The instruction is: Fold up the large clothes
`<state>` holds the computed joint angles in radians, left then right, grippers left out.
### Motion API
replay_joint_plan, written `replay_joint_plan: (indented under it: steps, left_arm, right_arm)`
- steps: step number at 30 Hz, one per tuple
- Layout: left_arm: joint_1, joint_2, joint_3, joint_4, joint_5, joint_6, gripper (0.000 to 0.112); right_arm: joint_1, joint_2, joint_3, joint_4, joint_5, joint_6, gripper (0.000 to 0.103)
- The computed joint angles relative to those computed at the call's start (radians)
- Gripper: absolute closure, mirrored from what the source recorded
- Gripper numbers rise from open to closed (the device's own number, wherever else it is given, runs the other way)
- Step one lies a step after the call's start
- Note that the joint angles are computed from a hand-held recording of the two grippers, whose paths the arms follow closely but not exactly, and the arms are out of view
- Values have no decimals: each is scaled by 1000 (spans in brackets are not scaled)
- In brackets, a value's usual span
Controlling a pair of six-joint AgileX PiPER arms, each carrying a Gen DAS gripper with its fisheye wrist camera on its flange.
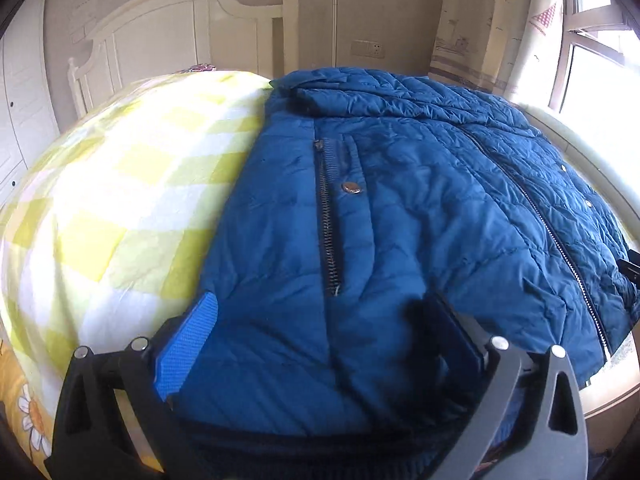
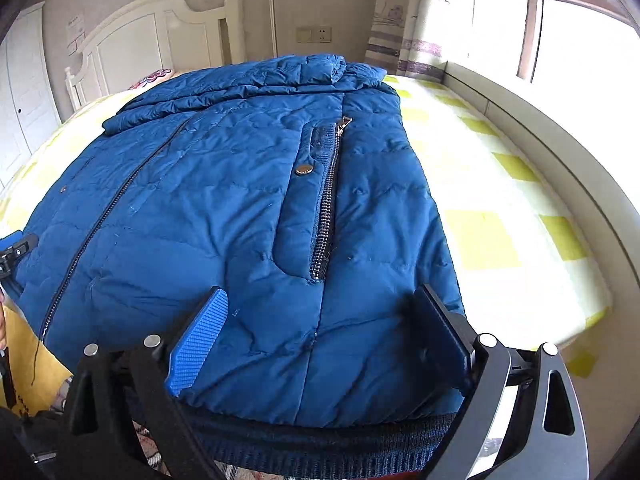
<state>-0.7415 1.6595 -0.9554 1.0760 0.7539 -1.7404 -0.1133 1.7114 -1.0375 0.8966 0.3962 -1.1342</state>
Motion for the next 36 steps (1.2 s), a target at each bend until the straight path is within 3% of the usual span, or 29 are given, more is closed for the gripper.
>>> replay_joint_plan:
  steps: [4, 7, 11, 13, 17, 20, 22, 25, 29, 32, 35, 36]
  left_arm:
    - [-5, -26, -8, -42, 53, 42, 11]
    - [12, -77, 28, -26, 71, 10, 11]
    - [142, -173, 146, -83, -92, -13, 12]
    - [172, -223, 223, -6, -186, -97, 12]
    - [181, -241, 261, 65, -266, -135, 12]
    - [230, -282, 308, 151, -474, -199, 19]
    - [250, -284, 312, 135, -548, -176, 28]
    - [227, -283, 301, 23, -497, -56, 42]
    - [234, -324, 314, -202, -491, 163, 46]
    - [214, -350, 320, -290, -454, 240, 46]
    - [174, -360, 309, -299, -388, 222, 63]
    - [166, -366, 310, -289, -376, 208, 67]
  right_arm:
    - [7, -39, 7, -83, -22, 51, 13]
    - [-102, -10, -33, 45, 91, -27, 13]
    - [-299, 105, -120, 220, 364, -83, 12]
    - [-363, 138, -125, 299, 471, -159, 12]
    - [-415, 167, -125, 338, 593, -221, 14]
    - [-456, 206, -147, 320, 724, -215, 31]
    - [-481, 208, -126, 320, 760, -240, 33]
    - [-492, 219, -115, 292, 779, -226, 38]
    - [-491, 251, -109, 290, 800, -224, 40]
    - [-460, 244, -100, 302, 784, -226, 44]
    - [-441, 193, -68, 291, 728, -240, 47]
    - [-445, 176, -55, 296, 733, -257, 51]
